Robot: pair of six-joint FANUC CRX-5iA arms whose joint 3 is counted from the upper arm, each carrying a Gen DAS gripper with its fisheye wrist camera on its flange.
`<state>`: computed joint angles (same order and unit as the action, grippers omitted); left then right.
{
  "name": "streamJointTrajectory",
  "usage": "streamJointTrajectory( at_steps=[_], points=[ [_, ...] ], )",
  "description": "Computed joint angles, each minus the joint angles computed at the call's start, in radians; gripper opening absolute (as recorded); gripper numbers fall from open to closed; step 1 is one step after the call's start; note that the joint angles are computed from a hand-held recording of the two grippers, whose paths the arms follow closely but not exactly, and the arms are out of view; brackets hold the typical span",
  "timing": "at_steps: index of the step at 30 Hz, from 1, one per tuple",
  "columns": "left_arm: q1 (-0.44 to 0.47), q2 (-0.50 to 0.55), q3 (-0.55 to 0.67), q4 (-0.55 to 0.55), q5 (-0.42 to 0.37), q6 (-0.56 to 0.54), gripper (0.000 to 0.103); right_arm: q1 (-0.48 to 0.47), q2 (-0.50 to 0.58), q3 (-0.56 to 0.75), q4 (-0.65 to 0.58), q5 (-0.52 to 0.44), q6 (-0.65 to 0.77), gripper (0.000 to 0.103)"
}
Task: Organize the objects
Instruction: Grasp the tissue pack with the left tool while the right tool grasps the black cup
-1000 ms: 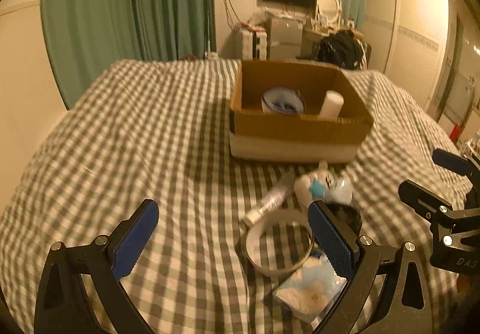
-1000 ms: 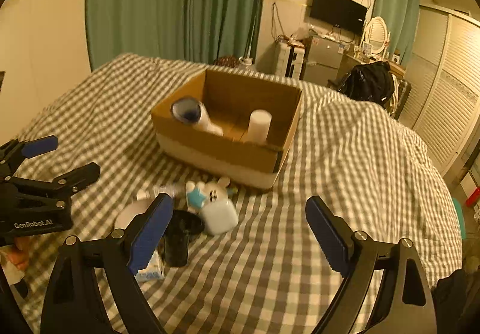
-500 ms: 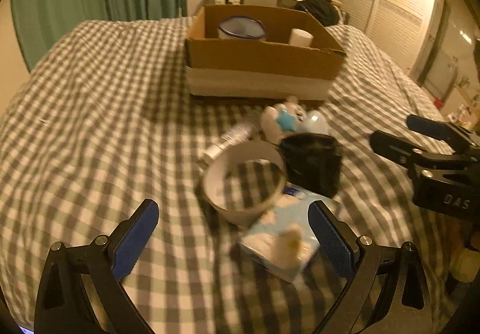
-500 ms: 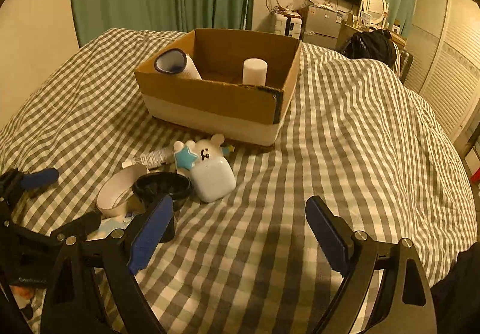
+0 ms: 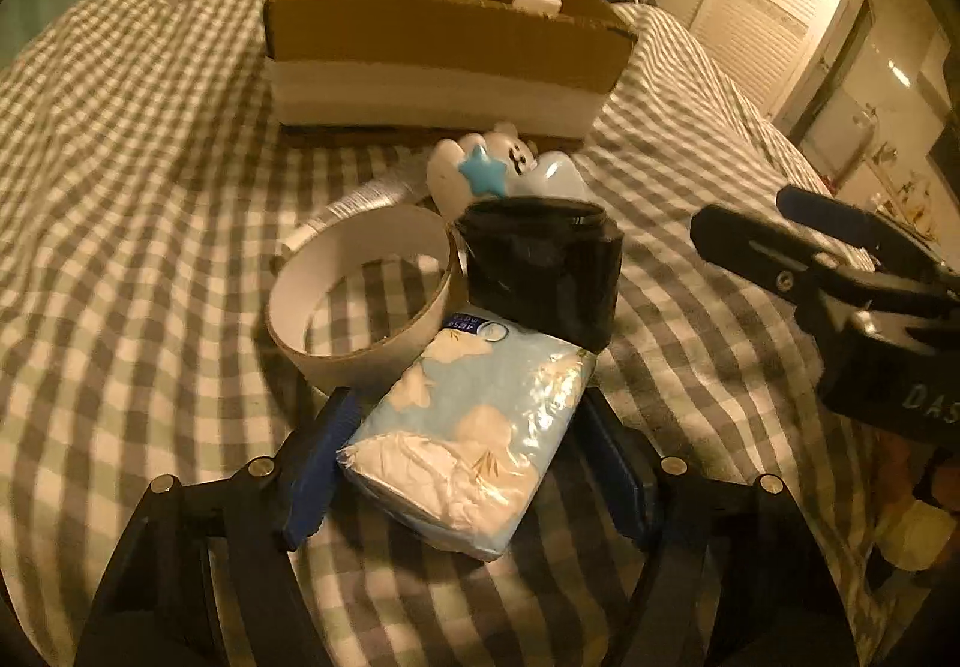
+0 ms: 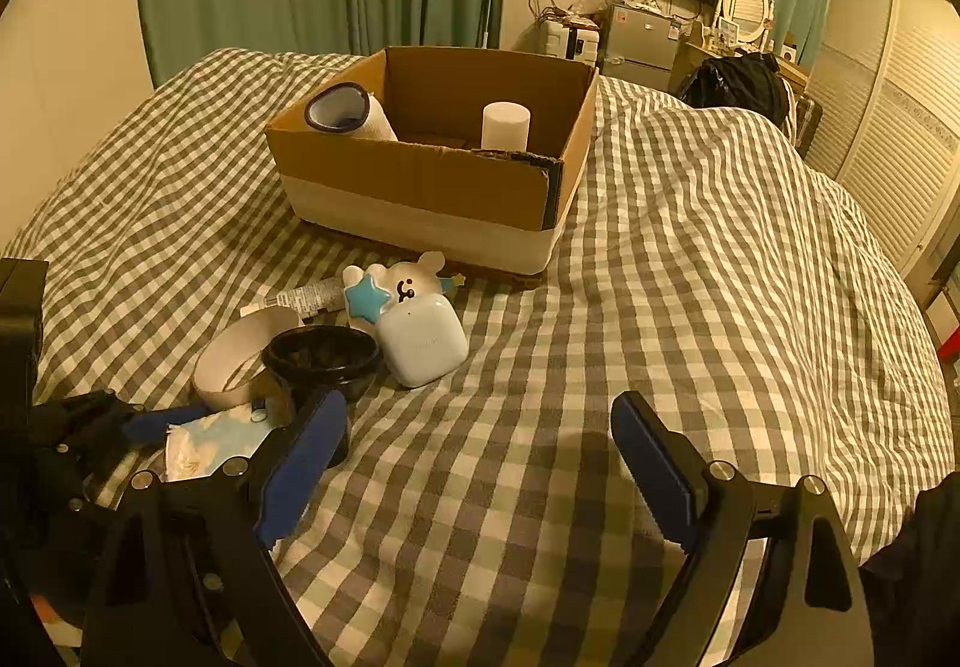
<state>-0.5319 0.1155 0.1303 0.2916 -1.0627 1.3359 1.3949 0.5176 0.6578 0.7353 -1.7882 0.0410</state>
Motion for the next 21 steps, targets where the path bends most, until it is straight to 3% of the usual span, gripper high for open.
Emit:
streamJointTrajectory(
  at_steps=[9,13,19,21],
  points=[
    [0.022,-0.083,0.015,-0.127,0.048,0.09,0.074,0.0,0.053,0.097,-0.017,-0.007,0.031,0.09],
    [0.022,-0.063,0.071,-0.248,0.035,0.165,0.074,-0.02,0.103,0.175,-0.03,0.004,0.091,0.09],
    [0.033,-0.037,0.097,-0.295,0.009,0.21,0.074,-0.066,0.197,0.319,-0.085,-0.003,0.211,0.09],
    [0.027,-0.034,0.1,-0.308,0.008,0.211,0.074,-0.082,0.206,0.33,-0.113,0.007,0.228,0.08]
  ],
)
